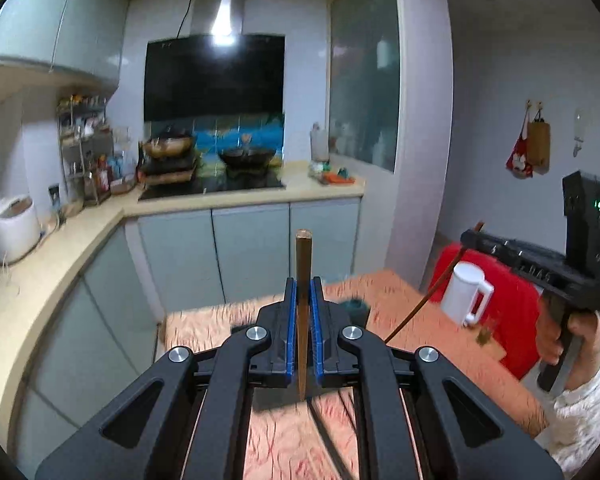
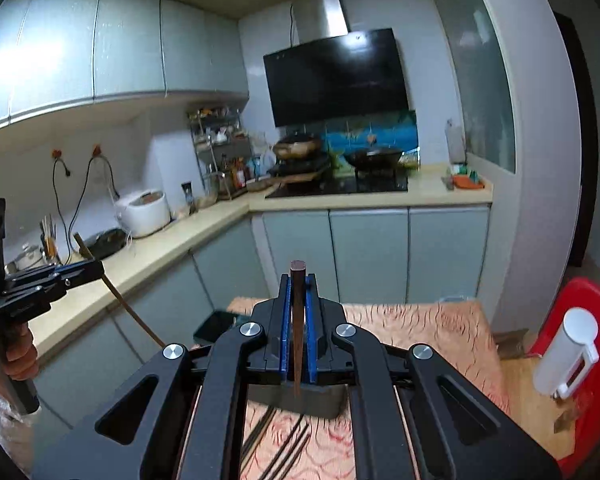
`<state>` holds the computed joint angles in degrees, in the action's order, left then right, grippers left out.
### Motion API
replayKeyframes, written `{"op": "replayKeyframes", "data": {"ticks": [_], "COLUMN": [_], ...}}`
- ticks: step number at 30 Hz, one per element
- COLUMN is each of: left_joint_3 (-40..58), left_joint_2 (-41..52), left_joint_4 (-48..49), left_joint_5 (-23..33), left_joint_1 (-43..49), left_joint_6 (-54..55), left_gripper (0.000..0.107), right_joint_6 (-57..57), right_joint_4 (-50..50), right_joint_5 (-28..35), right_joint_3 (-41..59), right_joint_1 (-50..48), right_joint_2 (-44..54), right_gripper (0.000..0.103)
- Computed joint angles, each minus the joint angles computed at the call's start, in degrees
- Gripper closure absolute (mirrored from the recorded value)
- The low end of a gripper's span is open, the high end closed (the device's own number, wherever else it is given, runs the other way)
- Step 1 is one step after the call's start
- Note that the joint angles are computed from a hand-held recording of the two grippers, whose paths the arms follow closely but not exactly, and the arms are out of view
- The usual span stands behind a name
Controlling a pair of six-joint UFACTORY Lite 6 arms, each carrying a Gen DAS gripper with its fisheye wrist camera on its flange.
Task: Organize utensils
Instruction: 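Lift both chopsticks over the black holder while both tools open to drop them in, then move both open tools back down to the remaining chopsticks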
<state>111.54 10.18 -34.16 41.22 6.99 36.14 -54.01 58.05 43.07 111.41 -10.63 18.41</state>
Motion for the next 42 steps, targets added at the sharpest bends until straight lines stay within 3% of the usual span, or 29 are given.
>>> {"op": "replayKeyframes", "data": {"ticks": [4,8,12,16,21,23,25,27,28,34,39,42], "left_joint_3": [16.11,24.34,24.11,15.00,10.50,10.06,9.00,6.09,6.10,-0.09,-8.45,-13.30], "left_joint_2": [10.92,19.89,24.93,23.53,23.22,23.10,22.23,20.00,19.81,14.38,7.49,3.34], "left_joint_4": [8.59,13.90,14.90,15.18,17.00,16.45,16.32,16.64,16.86,17.19,17.88,13.44], "left_joint_5": [0.22,-0.86,-2.91,-8.27,-11.21,-11.00,-11.67,-13.92,-13.98,-16.82,-20.89,-22.19], "left_joint_1": [-4.12,-7.01,-7.97,-8.40,-8.28,-7.79,-7.38,-7.08,-7.03,-6.36,-6.34,-5.67], "left_joint_6": [-9.52,-14.73,-15.95,-14.36,-15.37,-15.21,-15.41,-15.65,-15.89,-16.43,-16.37,-11.97], "left_gripper": [0.101,0.101,0.101,0.101,0.100,0.094,0.066,0.056,0.052,0.030,0.023,0.021], "right_joint_6": [7.14,13.48,16.73,17.06,17.56,17.63,17.98,17.56,16.82,15.61,10.29,2.49], "right_joint_4": [-6.92,-14.80,-20.71,-23.58,-23.87,-23.58,-23.84,-23.32,-22.45,-20.09,-15.63,-8.38], "right_joint_5": [-1.38,-2.55,-2.67,-4.48,-6.77,-6.64,-6.74,-8.02,-9.46,-11.27,-15.90,-18.35], "right_joint_3": [10.71,18.83,20.94,18.26,15.56,15.33,15.48,14.65,12.87,10.47,2.27,-5.34], "right_joint_1": [2.46,5.70,8.45,10.59,11.84,11.80,11.88,11.73,11.61,10.39,9.08,7.29], "right_joint_2": [6.82,14.11,18.46,19.96,20.23,20.43,20.43,19.86,18.69,15.96,8.63,2.12], "right_gripper": [0.096,0.096,0.096,0.096,0.095,0.093,0.085,0.054,0.050,0.045,0.042,0.039]}}
